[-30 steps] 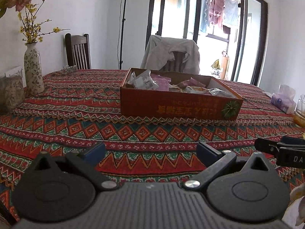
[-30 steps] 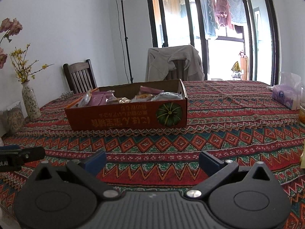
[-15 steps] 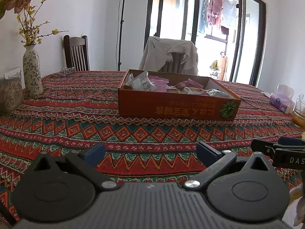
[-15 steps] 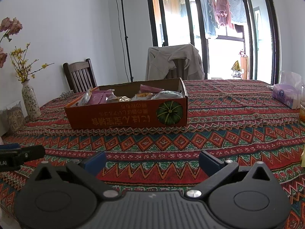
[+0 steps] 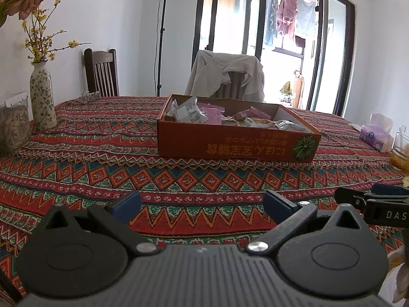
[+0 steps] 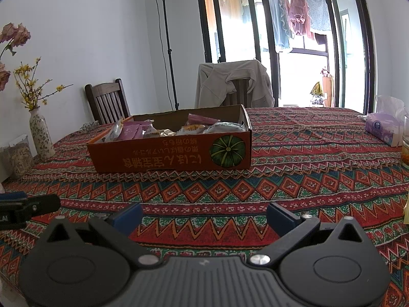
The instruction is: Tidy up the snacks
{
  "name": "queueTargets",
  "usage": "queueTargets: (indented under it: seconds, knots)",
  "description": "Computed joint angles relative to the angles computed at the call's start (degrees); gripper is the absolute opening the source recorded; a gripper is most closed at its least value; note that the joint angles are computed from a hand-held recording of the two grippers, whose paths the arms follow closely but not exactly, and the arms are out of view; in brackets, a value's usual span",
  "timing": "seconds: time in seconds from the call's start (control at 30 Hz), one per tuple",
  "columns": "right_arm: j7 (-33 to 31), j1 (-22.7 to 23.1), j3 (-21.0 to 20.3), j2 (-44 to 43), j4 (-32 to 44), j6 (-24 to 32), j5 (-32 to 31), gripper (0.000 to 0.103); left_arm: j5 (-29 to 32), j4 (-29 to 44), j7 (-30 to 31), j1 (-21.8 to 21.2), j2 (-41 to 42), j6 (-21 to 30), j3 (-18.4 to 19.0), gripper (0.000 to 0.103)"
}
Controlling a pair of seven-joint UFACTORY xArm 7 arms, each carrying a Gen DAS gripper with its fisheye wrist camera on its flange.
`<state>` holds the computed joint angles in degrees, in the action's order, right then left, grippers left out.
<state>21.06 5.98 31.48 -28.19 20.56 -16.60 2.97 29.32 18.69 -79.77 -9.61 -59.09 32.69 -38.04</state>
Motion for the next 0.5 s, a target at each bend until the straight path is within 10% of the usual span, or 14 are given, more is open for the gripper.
queueTargets:
  seconds: [0.5]
  knots:
    - [0.1,0.0,0.0,0.0,-0.1,-0.1,-0.1,0.103,0.1,0.0,0.0,-0.3,0.0,0.0,0.1,0.103]
